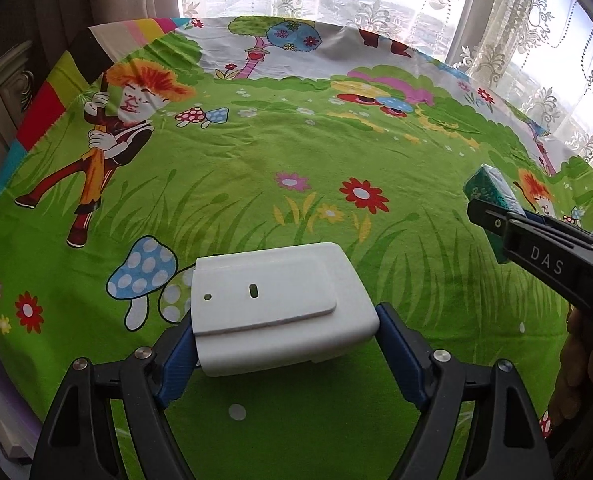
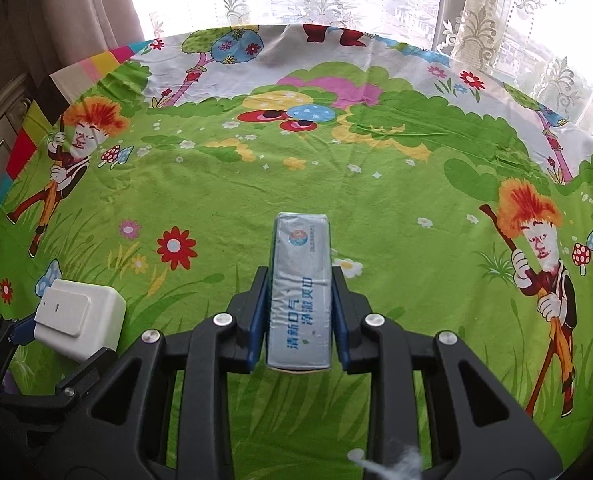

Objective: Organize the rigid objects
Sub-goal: 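Carry the white holder and green-printed box into the storage box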

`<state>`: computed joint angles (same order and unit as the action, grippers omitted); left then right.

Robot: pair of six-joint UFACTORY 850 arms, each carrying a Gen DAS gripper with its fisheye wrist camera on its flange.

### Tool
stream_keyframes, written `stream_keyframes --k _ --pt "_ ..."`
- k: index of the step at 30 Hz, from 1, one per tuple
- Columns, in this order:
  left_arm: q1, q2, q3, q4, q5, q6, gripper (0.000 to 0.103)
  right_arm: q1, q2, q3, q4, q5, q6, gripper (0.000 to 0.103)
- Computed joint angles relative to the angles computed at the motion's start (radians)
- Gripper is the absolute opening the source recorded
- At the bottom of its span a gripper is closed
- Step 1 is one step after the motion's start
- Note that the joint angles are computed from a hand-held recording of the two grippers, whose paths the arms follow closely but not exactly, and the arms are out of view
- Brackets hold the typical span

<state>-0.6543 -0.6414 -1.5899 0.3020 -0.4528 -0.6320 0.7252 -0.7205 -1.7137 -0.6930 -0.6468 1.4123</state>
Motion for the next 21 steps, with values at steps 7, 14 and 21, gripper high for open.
stream_keyframes --k 7,14,21 --pt "0.030 0.129 0.160 0.020 0.053 -0.054 0.082 0.058 -0.027 -0.077 0.079 -0.019 -0.092 0.033" --pt "0.084 0.281 0.340 0.074 0.099 -0.153 0.082 0.136 -0.098 -0.225 0.160 -0.035 -0.196 0.033" --pt "0.174 0.463 0.547 0.160 0.120 -0.277 0.082 0.227 -0.268 -0.546 0.290 -0.111 -0.415 0.033"
